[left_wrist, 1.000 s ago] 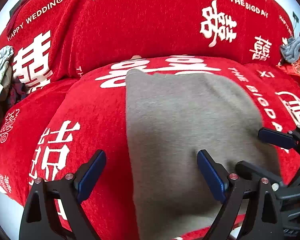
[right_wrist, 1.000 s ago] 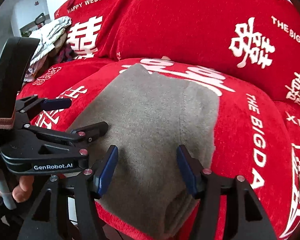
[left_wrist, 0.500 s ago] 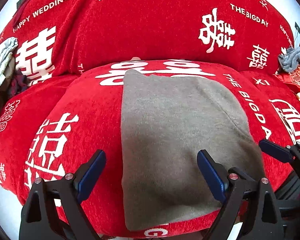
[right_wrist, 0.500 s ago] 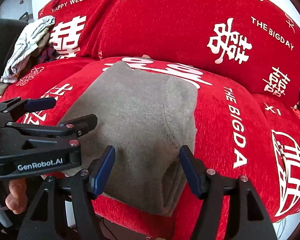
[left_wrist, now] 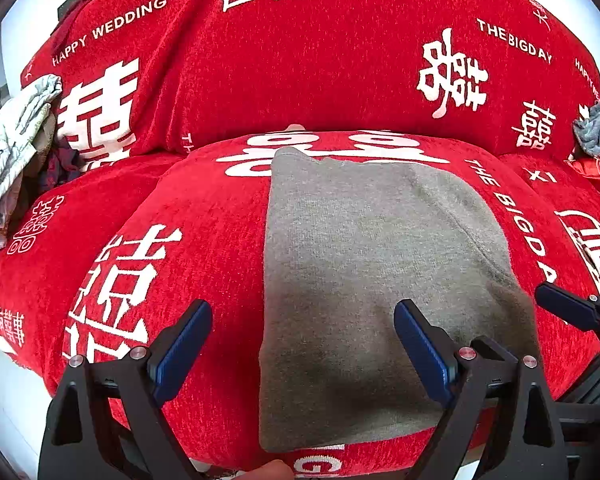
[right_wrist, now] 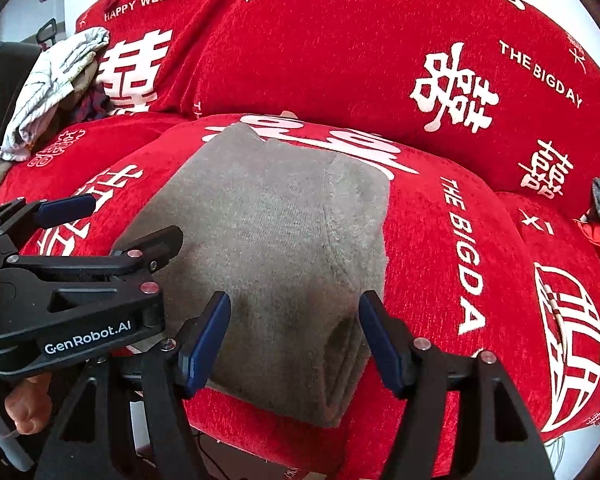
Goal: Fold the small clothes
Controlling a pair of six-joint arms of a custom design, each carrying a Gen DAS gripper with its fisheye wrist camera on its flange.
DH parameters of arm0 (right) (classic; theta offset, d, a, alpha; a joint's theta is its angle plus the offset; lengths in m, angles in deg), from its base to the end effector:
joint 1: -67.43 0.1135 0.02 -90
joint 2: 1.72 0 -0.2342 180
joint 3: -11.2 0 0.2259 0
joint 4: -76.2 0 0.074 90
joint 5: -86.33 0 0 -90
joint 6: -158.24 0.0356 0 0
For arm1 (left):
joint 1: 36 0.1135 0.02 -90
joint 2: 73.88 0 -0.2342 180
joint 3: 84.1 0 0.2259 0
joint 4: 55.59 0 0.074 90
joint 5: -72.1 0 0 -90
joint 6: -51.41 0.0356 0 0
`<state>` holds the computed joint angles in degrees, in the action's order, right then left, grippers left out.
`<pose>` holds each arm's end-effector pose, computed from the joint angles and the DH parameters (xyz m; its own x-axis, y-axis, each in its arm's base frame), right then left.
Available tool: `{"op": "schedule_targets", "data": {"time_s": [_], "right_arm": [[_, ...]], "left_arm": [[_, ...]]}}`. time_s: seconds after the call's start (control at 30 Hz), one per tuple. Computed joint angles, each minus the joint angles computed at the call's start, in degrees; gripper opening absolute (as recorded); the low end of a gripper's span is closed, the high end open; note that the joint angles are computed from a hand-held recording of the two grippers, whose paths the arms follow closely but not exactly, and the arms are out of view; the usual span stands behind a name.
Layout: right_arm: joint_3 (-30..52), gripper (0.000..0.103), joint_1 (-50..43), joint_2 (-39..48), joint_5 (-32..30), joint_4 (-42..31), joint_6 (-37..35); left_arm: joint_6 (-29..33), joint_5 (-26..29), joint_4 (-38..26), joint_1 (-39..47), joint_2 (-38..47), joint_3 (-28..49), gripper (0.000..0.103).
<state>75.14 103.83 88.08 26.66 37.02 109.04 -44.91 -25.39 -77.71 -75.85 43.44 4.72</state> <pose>0.2253 0.1438 0.1542 -0.7750 0.1293 -0.6186 0.2189 0.9732 -0.0708 0.3065 -0.2498 0.1293 -0.6528 0.4027 -0.6417 0.5030 0.8637 0.0303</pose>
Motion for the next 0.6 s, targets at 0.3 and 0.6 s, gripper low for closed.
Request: {"op": "schedule_targets", "data": {"time_s": [0.3,0.6], "right_arm": [[-0.06,0.070,-0.04,-0.79,0.24,-0.60,0.01],[0.04,0.070,0.02,-0.80,0.32,-0.75,0.03]], "left_arm": [[0.07,-0.99,0.49,-0.79,-0.62,-0.56,0.093],[-0.17,-1.41,0.42,-1.10,-0.78,-0.43,0.093]]}}
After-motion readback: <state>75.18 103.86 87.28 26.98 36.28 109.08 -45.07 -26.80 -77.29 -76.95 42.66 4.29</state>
